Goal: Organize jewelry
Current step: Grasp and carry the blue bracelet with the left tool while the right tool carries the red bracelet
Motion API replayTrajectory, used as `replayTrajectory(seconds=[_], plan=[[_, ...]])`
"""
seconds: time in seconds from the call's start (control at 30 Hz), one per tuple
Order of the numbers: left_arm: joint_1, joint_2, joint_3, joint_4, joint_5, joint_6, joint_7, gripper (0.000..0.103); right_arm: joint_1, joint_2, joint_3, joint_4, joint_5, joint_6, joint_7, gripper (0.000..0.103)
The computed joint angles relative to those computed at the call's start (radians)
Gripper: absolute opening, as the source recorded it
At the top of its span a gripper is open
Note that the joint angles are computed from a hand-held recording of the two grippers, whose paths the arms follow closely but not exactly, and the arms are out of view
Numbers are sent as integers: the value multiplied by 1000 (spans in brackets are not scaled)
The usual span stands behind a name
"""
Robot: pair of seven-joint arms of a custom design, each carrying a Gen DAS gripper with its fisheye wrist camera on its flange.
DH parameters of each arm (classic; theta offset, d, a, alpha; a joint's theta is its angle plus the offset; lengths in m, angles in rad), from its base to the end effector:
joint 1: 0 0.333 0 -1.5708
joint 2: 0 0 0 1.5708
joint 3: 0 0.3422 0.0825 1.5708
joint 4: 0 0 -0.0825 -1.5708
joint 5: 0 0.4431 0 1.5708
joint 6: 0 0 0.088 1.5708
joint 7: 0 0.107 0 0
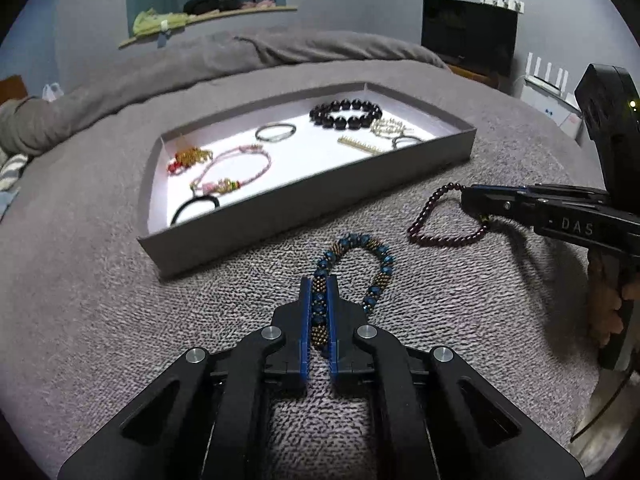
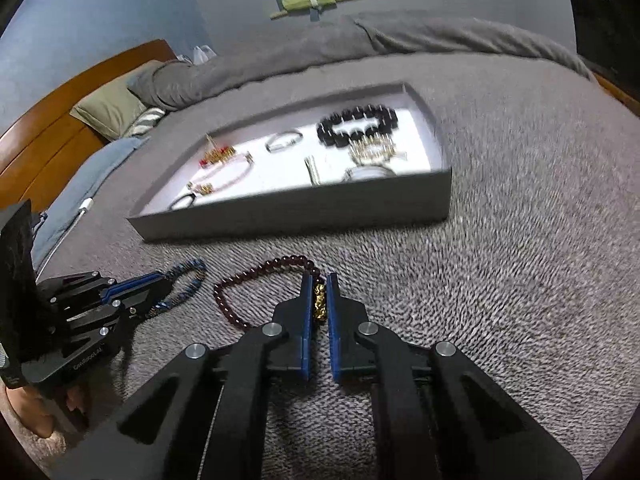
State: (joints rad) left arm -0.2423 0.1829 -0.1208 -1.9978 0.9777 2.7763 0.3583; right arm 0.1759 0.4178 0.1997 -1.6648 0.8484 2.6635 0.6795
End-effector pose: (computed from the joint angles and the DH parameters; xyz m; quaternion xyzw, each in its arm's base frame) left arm 0.6197 -0.2711 0.4149 -0.6636 0.6417 -0.2640 0.2797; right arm 0.7291 0.2426 0.4212 -0.8002 0.4386 -0.0591 0.4047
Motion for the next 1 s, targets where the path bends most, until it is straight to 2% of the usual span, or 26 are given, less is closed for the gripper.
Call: replayTrajectory(seconds=[0.2,0.3,0.43,0.57,0.73,0.87,0.93,1.0], plan=[[-3,-76,8,-33,222,36,-199,8,-58,-63,72,-47,247,55,-266,7],[15,-107,-7,-42,302,33,-274,8,-52,-85,67,-49,351,68,-374,7],[40,-143,-27,-46,355,23,-328,8,-28,-92,35,-19,403,52,-398,7],[71,-161,-34,-23,400,32,-398,8,-6,-72,27,51,441,72,-419,7],[96,-123,-31,47,392,45,-379,8,19,-9,30,166,406,96,-388,7],[102,-55,-9,117,351,101,-344,8,35,72,44,270,328,133,-312,7],[106,-7,5,152,291,154,-302,8,37,109,44,306,265,110,-241,7],[117,46,9,181,183,221,-214,8,40,141,40,333,196,88,-182,7]])
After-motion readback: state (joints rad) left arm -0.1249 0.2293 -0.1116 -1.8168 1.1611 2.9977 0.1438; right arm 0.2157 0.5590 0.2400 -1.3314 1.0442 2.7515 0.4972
